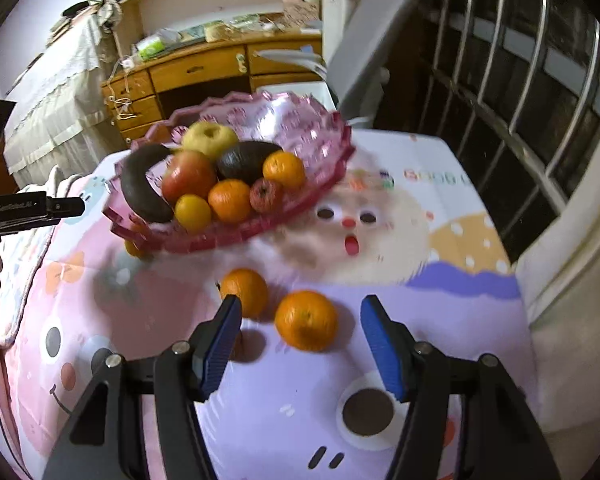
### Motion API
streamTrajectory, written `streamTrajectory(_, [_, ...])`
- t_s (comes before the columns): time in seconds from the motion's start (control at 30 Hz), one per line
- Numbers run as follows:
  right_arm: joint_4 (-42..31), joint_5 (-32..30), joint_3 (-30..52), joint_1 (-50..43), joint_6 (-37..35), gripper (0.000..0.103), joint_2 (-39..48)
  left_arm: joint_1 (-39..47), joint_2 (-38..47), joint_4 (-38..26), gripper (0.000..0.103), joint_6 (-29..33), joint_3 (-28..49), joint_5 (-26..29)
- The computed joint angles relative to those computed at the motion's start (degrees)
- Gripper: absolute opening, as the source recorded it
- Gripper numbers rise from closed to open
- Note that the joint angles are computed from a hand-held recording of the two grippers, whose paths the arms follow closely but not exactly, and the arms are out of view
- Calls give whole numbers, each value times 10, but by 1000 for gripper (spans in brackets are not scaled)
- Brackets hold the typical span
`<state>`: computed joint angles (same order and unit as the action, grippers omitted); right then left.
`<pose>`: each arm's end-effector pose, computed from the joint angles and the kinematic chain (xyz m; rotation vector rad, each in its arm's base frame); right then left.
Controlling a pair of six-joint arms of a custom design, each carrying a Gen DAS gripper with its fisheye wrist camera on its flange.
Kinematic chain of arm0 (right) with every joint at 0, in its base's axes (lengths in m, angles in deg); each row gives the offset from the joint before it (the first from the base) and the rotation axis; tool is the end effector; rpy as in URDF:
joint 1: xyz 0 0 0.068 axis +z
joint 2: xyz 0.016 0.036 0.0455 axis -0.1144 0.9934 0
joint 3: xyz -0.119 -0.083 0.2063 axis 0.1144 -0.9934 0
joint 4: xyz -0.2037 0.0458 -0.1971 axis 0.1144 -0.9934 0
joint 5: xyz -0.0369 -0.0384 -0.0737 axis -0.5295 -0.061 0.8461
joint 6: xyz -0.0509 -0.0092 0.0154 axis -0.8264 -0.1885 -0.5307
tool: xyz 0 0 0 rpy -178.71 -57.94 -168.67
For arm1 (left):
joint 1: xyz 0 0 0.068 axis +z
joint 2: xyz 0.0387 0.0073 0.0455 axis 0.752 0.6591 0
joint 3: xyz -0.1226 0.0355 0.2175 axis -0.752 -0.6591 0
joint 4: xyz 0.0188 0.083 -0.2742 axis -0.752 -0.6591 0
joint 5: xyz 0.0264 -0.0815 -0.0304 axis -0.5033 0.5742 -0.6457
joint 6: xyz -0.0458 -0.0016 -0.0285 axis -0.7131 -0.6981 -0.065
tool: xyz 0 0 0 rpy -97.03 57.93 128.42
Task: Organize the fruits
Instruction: 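Grasp a small orange with the left gripper while the right gripper grasps the large orange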
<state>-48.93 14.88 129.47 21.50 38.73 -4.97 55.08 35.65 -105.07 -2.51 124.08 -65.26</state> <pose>0.1854 0.0849 0.2101 0.2924 2.5353 -0.0501 0.3741 0.0293 0.1968 0.3044 2.6381 -0.3526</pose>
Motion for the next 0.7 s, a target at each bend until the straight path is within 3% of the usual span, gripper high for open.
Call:
streamTrajectory(0.3, [26,-19,-33,-1,53,62,26,-34,9,39,71,93,-44,19])
streamTrajectory(0.7, [63,-36,-55,-32,58,62,36,-71,22,142,71,97,-111,26])
